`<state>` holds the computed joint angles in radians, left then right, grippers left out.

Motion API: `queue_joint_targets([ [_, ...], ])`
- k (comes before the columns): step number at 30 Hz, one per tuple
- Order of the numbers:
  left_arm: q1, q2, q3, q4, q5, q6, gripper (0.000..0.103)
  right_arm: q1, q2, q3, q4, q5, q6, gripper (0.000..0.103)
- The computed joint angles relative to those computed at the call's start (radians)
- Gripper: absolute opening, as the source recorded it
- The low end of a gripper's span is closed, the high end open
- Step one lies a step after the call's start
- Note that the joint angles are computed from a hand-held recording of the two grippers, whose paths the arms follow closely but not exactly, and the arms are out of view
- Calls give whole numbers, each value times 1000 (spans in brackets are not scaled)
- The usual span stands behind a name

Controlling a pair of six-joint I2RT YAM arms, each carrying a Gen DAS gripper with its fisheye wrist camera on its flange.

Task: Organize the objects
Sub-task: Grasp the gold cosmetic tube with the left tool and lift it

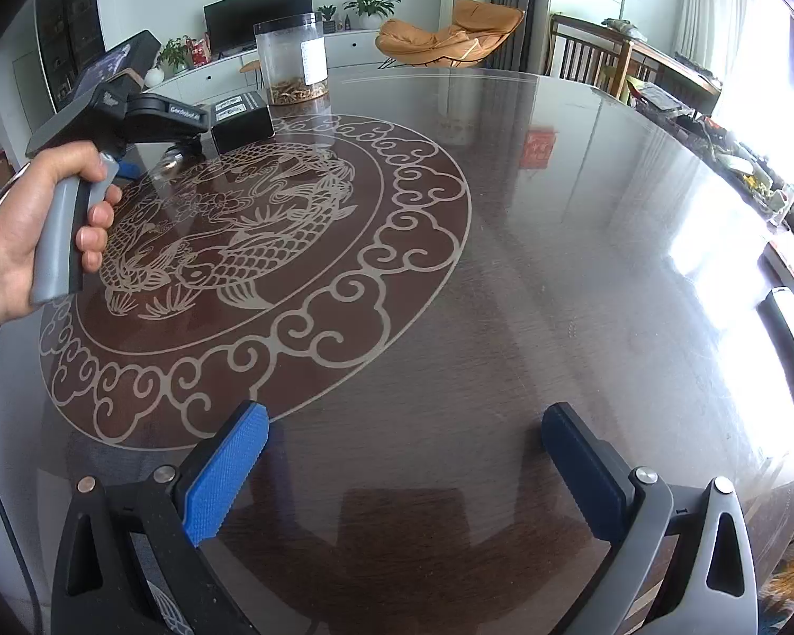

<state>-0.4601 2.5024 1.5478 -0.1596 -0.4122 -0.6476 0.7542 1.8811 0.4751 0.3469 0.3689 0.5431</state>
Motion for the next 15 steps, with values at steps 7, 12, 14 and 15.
queue_joint_targets([
  [7, -43, -143, -290, 121, -18, -66, 27, 0, 0, 0, 0, 0, 0, 103],
  [12, -118, -274, -606, 288, -62, -130, 27, 0, 0, 0, 0, 0, 0, 103],
  [14, -146, -317, -707, 336, -73, -163, 27, 0, 0, 0, 0, 0, 0, 103],
  [15, -157, -335, -753, 359, -81, -178, 28, 0, 0, 0, 0, 0, 0, 103],
])
